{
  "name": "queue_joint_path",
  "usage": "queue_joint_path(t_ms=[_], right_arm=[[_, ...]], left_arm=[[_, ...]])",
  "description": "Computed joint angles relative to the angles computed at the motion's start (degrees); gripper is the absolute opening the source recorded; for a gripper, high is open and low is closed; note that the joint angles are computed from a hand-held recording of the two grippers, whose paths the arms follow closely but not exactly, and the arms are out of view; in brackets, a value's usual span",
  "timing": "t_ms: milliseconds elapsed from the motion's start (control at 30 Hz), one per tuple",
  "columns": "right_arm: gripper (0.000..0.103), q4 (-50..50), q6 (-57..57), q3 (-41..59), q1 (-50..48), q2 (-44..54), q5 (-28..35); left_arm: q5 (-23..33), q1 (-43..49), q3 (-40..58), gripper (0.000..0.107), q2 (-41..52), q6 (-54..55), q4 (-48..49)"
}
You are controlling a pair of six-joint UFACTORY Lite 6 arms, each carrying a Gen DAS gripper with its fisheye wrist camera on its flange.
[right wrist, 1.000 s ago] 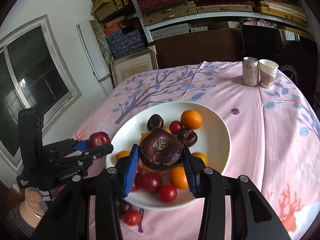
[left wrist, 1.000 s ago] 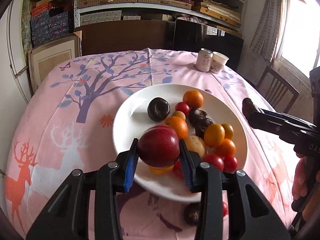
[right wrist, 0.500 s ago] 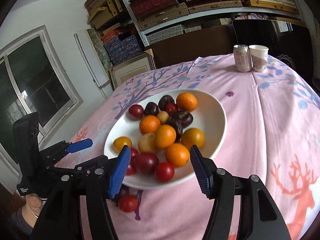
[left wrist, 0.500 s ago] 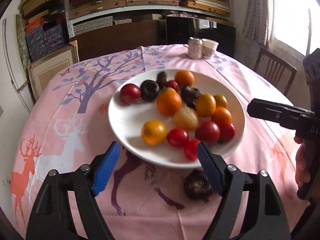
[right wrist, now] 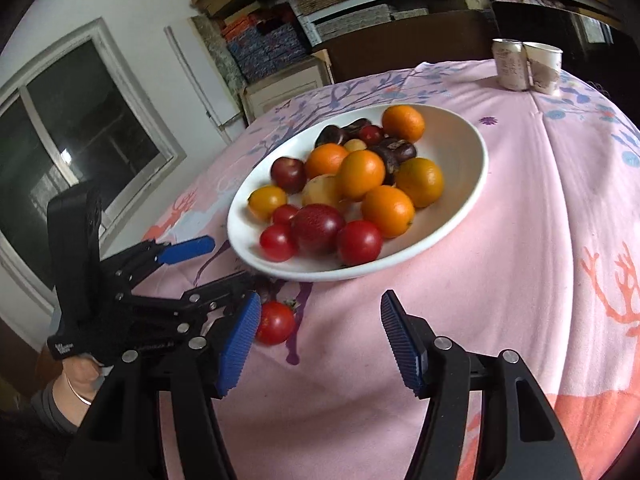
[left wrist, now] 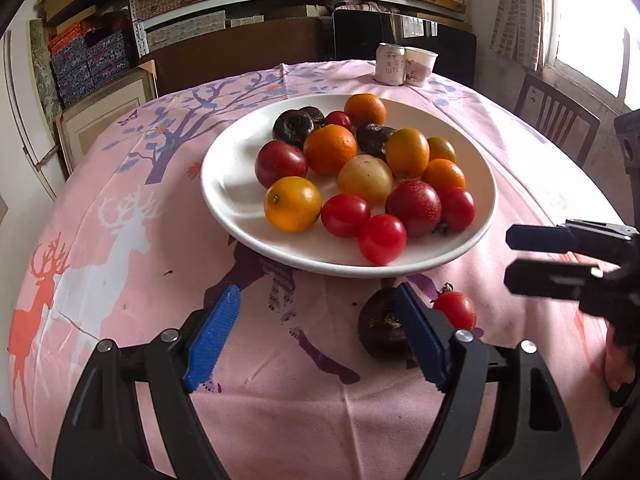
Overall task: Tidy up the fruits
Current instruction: 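Grasp a red tomato with the right tool while the left tool grasps a dark passion fruit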
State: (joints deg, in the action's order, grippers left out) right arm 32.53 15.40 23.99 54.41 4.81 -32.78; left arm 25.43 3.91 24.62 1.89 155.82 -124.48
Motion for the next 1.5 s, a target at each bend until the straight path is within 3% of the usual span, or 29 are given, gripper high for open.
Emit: queue_joint_path(t_ms=[333, 567, 700, 767, 800, 1000, 1100, 1167, 1267, 1333, 1433, 1467, 1500], right_arm=[[0.063, 9.8, -10.83, 9.81, 4.39, 6.77, 4.95], [0.06, 18.35, -21.61, 13.9, 5.93, 9.11, 6.92], [0.051, 24.23, -28.94, 18.27, 5.42, 12.35, 10.4], [0.03, 26.32, -31.76, 20.3, 4.91, 14.11, 12.5], [0.028, 26.32, -31.53, 20.48, 4.7, 14.46, 12.78], [0.028, 9.52, -9.12, 9.28, 4.7, 6.82, 4.57], [0.028, -0.6, 4.21, -0.85, 2.32, 0.01, -1.57], [0.028, -2.44, 8.0, -6.65, 0.65, -4.55, -3.83], [0.028, -8.54, 15.25, -12.88, -3.38, -8.87, -6.07], [0.029, -12.95, 19.2, -14.47, -5.46, -9.32, -7.66], [0.029, -11.55, 16.66, -12.6, -4.59, -7.74, -6.87], [0.029, -11.17, 15.96, -12.37, -4.2, -7.6, -6.89], [0.029, -11.95, 16.38, -13.02, -4.46, -8.15, -7.27]], left_arm=[[-0.77, 1.38, 1.62, 0.077, 1.45, -1.44, -0.4], [-0.32, 6.56, 6.21, 0.078, 4.79, -12.53, 9.11], [-0.18, 7.23, 6.95, 0.078, 5.36, -13.88, 10.38], [-0.35, 7.13, 6.91, 0.078, 5.38, -13.61, 10.08], [-0.48, 6.99, 6.8, 0.078, 5.33, -13.49, 9.77], [1.38, 7.02, 5.79, 0.078, 4.39, -14.67, 13.66], [1.41, 3.61, 1.17, 0.078, 0.5, -5.84, 7.94], [1.14, 0.54, -1.53, 0.078, -1.95, -1.58, 4.91], [-1.05, -3.18, -0.48, 0.078, -0.28, -4.77, 6.42], [-4.68, -6.53, 1.95, 0.074, 3.3, -5.12, 4.51], [-4.88, -7.0, 3.13, 0.074, 5.16, -5.69, 4.08], [-5.02, -7.69, 2.61, 0.071, 4.82, -2.64, 0.7], [-4.45, -7.81, 1.96, 0.054, 4.3, -1.61, -0.28]])
